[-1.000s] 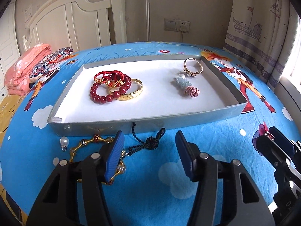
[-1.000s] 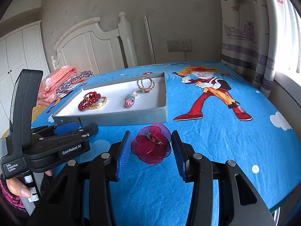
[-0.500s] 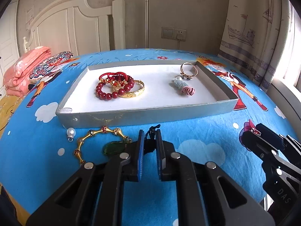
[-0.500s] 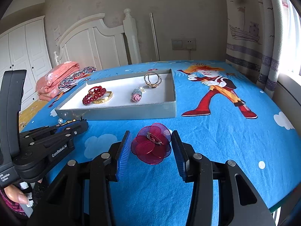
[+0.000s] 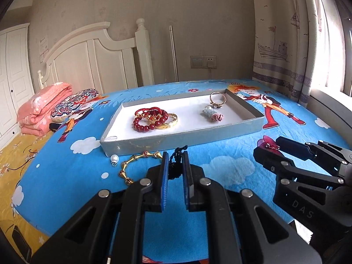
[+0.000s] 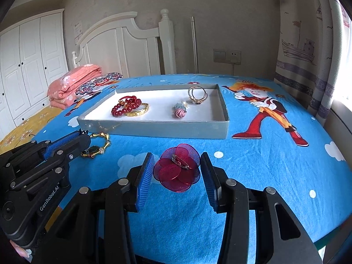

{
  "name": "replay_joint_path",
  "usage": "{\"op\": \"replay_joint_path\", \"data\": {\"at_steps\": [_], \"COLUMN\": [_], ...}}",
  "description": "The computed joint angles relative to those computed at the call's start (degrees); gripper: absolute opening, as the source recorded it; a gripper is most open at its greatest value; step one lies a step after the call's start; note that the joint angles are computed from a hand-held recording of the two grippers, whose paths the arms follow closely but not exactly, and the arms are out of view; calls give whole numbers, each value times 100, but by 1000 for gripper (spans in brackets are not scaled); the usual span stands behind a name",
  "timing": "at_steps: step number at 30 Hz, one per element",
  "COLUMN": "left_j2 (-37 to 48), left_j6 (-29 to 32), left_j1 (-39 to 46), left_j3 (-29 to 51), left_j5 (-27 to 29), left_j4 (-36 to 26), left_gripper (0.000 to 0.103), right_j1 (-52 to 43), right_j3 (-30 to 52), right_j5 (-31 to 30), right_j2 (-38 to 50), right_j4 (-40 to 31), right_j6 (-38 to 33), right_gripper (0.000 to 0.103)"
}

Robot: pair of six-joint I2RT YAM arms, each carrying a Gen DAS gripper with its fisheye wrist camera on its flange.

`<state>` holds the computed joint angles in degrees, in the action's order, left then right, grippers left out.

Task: Organize jewelry
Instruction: 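Grasp the green pendant on black cord with the left tool while the right tool holds the flower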

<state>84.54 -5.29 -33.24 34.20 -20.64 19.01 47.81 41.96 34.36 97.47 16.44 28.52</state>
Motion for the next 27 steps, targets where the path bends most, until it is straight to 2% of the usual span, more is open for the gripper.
{"op": "replay_joint_path", "data": {"at_steps": [7, 12, 19, 27], "left_j2": [-282, -362, -250, -595], "left_j6": [-72, -147, -123, -207], "left_j1": [190, 473, 743, 1054], "left_j3": [-274, -325, -263, -541], "left_j5": [69, 315, 584, 876], "left_j4": [21, -46, -29, 61], "left_gripper": [12, 12, 12, 12], "right_j1": [223, 309, 206, 295], "right_j3": [245, 447, 755, 810], "right_j5": [276, 388, 343, 421], "right_j2": [70, 163, 302, 303], "right_j4": [-229, -420, -651, -644], "right_j6": [-74, -99, -116, -174], "right_gripper": [42, 42, 42, 42]}}
